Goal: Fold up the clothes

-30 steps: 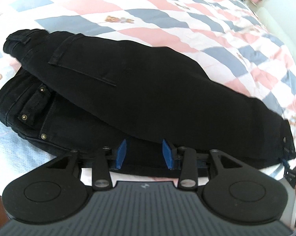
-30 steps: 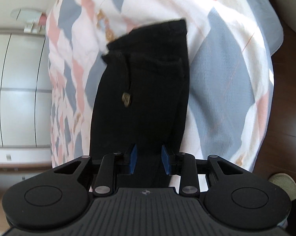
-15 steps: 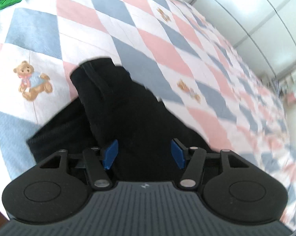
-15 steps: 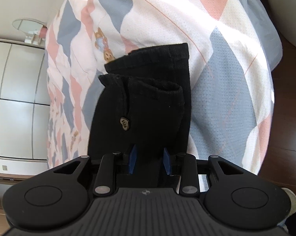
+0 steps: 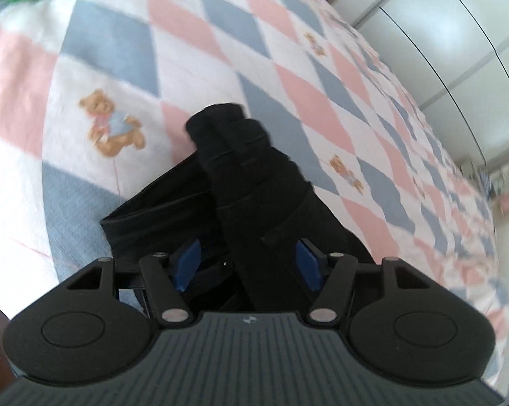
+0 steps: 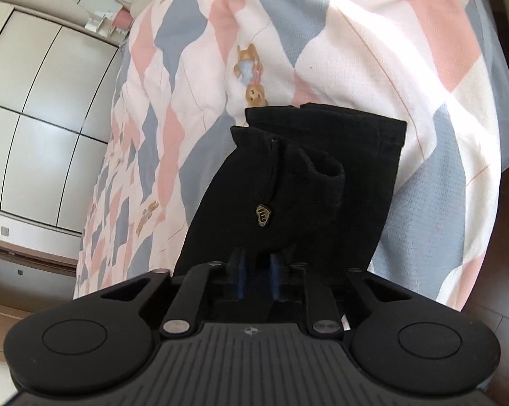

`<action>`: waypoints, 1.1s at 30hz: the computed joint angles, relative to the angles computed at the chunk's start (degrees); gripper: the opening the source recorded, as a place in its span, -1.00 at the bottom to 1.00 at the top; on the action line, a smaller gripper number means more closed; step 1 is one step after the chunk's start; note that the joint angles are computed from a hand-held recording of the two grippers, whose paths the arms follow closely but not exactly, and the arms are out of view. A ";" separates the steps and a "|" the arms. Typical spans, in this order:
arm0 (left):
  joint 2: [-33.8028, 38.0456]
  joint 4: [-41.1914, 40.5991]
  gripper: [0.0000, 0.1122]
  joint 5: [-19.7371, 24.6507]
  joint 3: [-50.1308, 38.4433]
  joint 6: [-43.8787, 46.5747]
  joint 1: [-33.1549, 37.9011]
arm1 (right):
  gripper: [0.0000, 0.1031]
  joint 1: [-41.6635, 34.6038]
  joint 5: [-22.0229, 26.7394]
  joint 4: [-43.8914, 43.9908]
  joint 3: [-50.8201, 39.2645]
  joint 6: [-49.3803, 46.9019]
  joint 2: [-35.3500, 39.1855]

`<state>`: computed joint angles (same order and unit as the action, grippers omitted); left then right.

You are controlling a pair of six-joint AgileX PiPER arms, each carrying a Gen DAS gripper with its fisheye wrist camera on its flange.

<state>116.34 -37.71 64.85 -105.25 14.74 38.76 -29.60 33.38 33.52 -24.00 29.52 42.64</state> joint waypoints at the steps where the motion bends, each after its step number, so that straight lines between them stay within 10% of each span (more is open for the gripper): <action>1: 0.60 -1.09 0.01 -1.00 0.05 0.31 -0.22 | -0.44 0.09 0.09 -0.18 0.33 0.63 -0.47; 8: 3.69 -2.97 -0.57 -2.51 -2.12 1.59 -1.86 | -0.37 -9.33 7.87 8.24 4.24 -6.96 -6.99; 15: 3.22 -1.87 -0.59 -1.62 -2.02 1.48 -1.67 | -0.37 -31.22 22.51 20.42 7.39 -20.55 -12.60; 26: 4.26 3.79 -0.65 -0.70 -5.46 3.18 -4.48 | -0.31 -20.82 8.06 14.22 6.13 -16.05 -2.11; 28: 3.50 1.31 -0.78 0.71 -6.49 6.28 -3.92 | -0.93 -16.78 3.26 11.83 4.94 -13.95 -0.73; 33: -3.51 -6.93 -0.84 1.22 -1.00 14.46 -0.30 | -0.97 -5.00 -0.89 -2.56 -6.39 -13.83 -1.63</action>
<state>112.83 -44.64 66.07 -106.25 29.20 38.46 -34.60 32.50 30.96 -30.39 15.69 41.01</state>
